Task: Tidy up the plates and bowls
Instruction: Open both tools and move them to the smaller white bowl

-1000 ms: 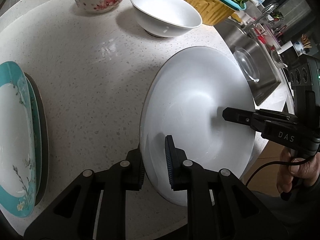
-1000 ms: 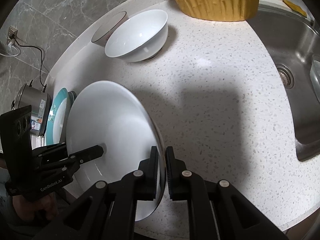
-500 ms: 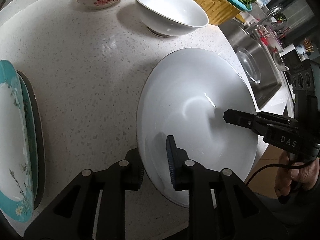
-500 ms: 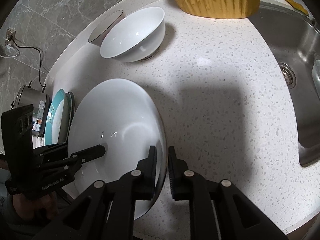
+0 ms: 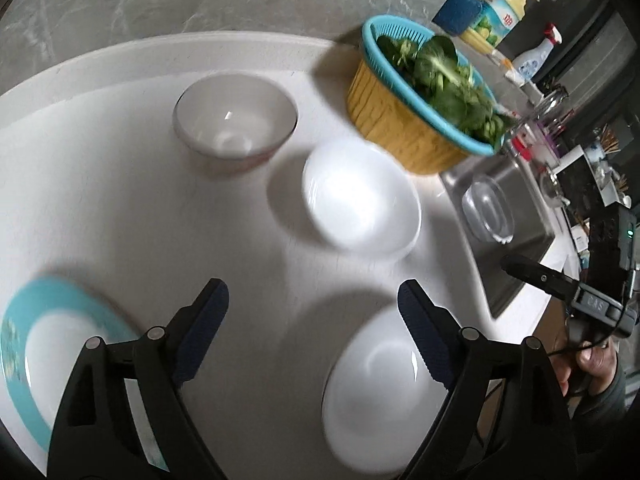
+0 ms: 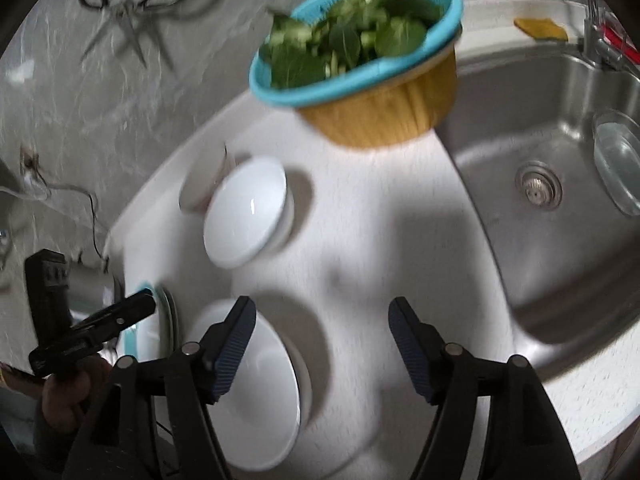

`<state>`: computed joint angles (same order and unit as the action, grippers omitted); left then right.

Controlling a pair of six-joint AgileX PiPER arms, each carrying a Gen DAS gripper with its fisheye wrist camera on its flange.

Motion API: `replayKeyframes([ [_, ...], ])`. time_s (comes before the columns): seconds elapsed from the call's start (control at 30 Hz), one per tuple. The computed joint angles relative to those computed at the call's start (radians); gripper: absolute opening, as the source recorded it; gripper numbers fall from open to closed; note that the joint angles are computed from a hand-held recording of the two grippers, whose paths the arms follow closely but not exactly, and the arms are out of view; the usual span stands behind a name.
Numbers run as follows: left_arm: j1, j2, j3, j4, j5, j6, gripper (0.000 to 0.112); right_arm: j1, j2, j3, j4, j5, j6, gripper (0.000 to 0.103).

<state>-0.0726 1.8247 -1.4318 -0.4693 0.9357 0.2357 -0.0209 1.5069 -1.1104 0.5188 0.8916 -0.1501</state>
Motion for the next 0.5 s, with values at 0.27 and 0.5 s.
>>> replayKeyframes([
  [0.27, -0.06, 0.309, -0.353, 0.067, 0.113, -0.091, 0.086, 0.103, 0.198, -0.173, -0.017, -0.045, 0.037, 0.071],
  [0.5, -0.076, 0.476, -0.568, 0.092, 0.167, -0.147, 0.072, 0.129, 0.361, -0.306, -0.029, -0.03, 0.078, 0.064],
])
